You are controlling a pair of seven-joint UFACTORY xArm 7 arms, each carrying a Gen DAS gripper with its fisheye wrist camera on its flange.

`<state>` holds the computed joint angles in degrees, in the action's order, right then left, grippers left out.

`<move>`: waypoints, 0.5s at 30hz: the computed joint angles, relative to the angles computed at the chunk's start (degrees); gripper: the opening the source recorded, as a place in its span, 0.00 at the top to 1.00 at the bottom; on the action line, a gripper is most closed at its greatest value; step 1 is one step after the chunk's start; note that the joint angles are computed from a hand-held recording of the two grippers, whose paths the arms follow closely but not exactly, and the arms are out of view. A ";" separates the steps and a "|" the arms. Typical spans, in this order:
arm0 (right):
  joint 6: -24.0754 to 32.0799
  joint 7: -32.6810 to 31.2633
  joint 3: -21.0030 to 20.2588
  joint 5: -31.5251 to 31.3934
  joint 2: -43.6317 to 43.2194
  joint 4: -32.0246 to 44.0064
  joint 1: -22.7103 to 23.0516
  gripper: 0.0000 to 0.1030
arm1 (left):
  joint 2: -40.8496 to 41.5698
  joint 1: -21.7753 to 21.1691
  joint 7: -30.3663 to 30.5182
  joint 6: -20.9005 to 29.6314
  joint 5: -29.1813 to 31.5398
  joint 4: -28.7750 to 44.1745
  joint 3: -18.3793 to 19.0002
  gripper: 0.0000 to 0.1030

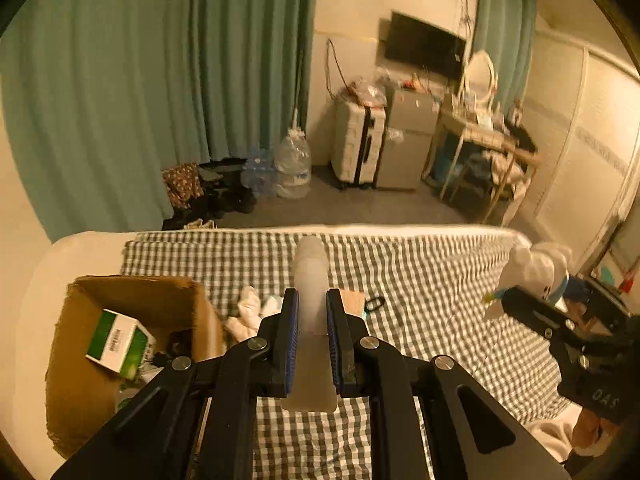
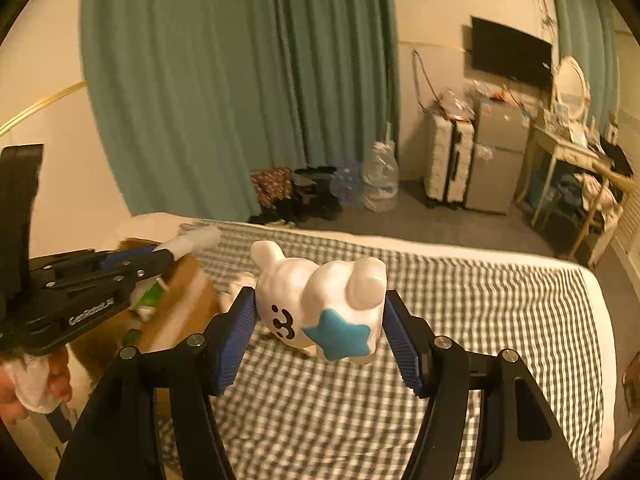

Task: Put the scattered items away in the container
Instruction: 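Carry the foam stick and plush toy over the cardboard box with both grippers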

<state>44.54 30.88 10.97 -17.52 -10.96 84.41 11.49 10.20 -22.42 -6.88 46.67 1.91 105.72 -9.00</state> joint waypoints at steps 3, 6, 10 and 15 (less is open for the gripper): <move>1.45 0.63 1.64 -0.57 2.18 4.07 1.43 0.39 | -2.51 1.46 1.33 0.70 0.44 -1.64 0.90 0.87; 2.81 1.70 3.02 -3.00 5.53 8.75 3.76 0.39 | -5.77 3.26 3.03 -0.24 1.02 -5.14 1.56 0.87; 3.49 1.91 3.05 -3.60 10.65 14.66 7.77 0.39 | -9.61 6.23 6.09 -2.42 -1.11 -10.52 2.40 0.87; 6.69 2.25 2.00 -5.63 18.70 23.69 13.69 0.39 | -12.83 9.55 9.51 -5.34 -2.99 -17.19 3.78 0.87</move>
